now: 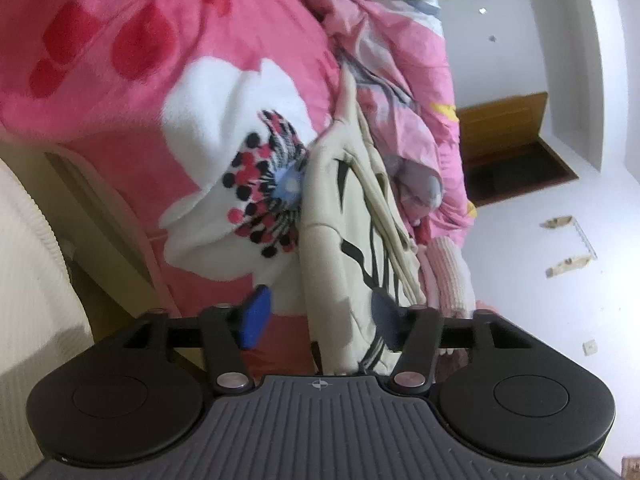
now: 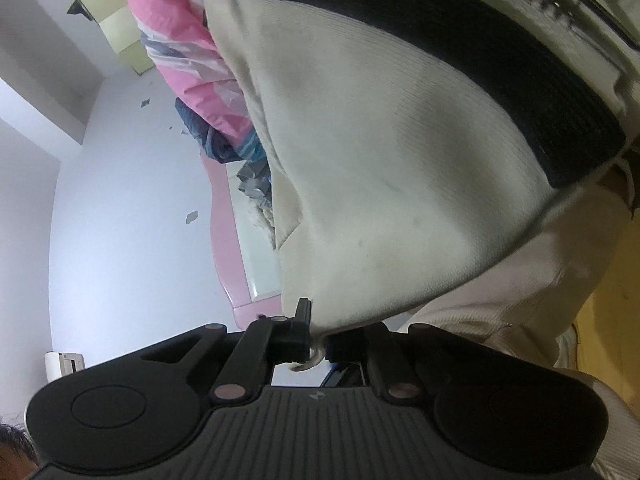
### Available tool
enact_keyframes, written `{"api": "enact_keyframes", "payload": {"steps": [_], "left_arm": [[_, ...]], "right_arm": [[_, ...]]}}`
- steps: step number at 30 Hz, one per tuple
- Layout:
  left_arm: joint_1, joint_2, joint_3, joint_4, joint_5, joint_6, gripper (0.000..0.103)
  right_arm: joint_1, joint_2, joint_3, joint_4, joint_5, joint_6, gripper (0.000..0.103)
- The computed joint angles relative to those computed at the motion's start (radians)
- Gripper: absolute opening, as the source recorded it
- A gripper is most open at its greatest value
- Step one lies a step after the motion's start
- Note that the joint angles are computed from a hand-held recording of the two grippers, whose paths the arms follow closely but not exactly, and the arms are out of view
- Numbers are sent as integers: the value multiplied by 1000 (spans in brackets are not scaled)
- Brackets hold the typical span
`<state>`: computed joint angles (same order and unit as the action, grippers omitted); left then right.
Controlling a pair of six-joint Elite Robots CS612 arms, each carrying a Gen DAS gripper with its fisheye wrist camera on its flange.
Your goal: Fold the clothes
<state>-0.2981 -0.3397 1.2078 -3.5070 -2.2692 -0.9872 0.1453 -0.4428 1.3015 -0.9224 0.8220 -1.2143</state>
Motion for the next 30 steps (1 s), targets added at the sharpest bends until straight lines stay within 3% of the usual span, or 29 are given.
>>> {"api": "enact_keyframes", "payload": {"steps": [3, 8, 12, 16, 20, 23, 26, 30], "left_arm": [[1, 17, -34, 33, -23, 6, 57], [-9, 29, -78, 131, -55, 95, 56], [-20, 25, -95, 220, -57, 188, 38], [-26, 17, -95, 283, -55, 250, 21], [-32, 0, -75, 327, -25, 311, 15], [-35, -14, -58, 360, 6, 348, 13], [-39, -22, -48, 378, 32, 371, 12], [-43, -24, -48, 386, 46, 384, 12]], "right_arm": [[-2, -5, 3, 1, -3, -12, 6], [-9, -10, -5, 33, -18, -57, 6], [-14, -21, -9, 79, -33, -146, 6], [-20, -34, -38, 232, -66, -392, 8], [-30, -38, -98, 519, -115, -725, 14], [-46, -57, -104, 723, -105, -970, 15], [-77, -117, -29, 808, -57, -1129, 15], [-133, -254, 148, 736, 91, -1234, 26]]}}
